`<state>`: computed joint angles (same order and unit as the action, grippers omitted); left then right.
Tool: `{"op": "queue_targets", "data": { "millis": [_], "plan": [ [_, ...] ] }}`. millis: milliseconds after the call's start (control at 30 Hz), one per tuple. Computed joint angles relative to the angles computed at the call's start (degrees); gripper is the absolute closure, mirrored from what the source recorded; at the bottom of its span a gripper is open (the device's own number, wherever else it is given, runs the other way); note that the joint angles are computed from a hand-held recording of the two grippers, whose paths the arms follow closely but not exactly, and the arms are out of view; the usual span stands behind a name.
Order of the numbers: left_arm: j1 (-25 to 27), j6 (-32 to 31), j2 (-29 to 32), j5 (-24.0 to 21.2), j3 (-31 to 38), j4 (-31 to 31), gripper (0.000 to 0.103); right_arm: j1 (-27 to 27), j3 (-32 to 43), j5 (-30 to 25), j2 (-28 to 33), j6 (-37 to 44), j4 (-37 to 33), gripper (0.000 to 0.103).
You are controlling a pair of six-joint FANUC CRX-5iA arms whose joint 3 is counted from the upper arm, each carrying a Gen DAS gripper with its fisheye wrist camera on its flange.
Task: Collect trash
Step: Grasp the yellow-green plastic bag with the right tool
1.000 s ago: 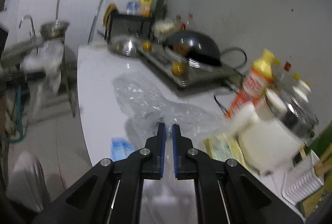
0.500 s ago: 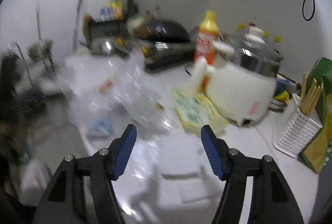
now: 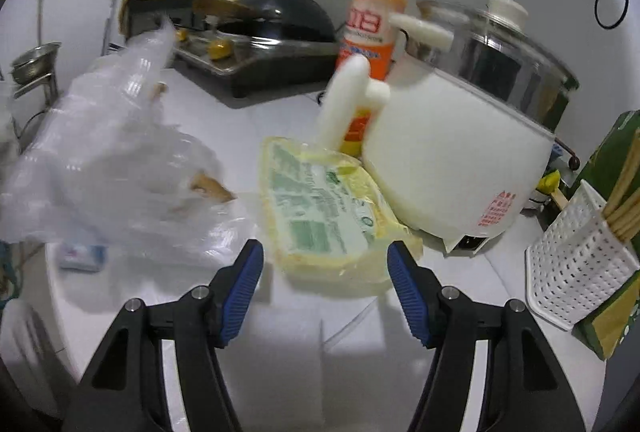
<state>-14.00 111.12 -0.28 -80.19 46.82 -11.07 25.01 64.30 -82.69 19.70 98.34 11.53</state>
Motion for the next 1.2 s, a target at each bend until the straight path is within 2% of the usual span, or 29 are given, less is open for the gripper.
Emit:
{"op": "queue_targets", "data": {
  "millis": [33, 67, 100, 133, 200, 500, 667, 900, 1067, 1200],
  "plan": [
    [0.03, 0.14, -0.05, -0.11, -0.09, -0.01, 0.061, 0.0, -0.38, 0.78, -0.19, 0.12, 0.13, 0.05],
    [0.09, 0.2, -0.17, -0.09, -0.34, 0.07, 0.061, 0.32, -1.7, 2.32, -0.67, 0.32, 1.3, 0.063],
    [0.04, 0.25, -0.14, -0.15, -0.38, 0.09, 0.061, 0.52, -0.63, 1.54, 0.03, 0.69, 1.7, 0.08],
    [-0.04, 0.23, -0.02, -0.2, -0.3, 0.17, 0.061, -0.07, 2.85, -0.35, 2.0, 1.6, 0.72, 0.089],
    [-0.29, -0.01, 0.19, -0.05, -0.1, 0.27, 0.061, -0.15, 5.01, -1.78, 2.96, 2.19, 0.63, 0.095],
    [-1.47, 0.27, -0.69, 1.11, -1.28, -0.04, 0.061, 0.35, -3.47, 6.67, -5.67, 0.98, 1.55, 0.099],
    [-2.07, 1.37, -2.27, 1.54, -3.7, -0.07, 0.061, 2.5, -11.78, 11.89, -13.78, 0.66, 3.25, 0.102],
    [-3.76, 2.14, -4.13, 2.62, -6.14, -0.48, 0.061, 4.8, -21.02, 14.78, -19.95, -0.22, 7.7, 0.103],
    [-4.95, 2.88, -5.45, 3.45, -7.31, -1.31, 0.061, 7.51, -20.34, 13.74, -22.43, 1.27, 8.93, 0.103],
    [-5.43, 2.98, -7.25, 4.2, -9.1, -1.86, 0.061, 12.97, -22.19, 12.76, -25.82, 1.57, 11.4, 0.103]
  ]
}}
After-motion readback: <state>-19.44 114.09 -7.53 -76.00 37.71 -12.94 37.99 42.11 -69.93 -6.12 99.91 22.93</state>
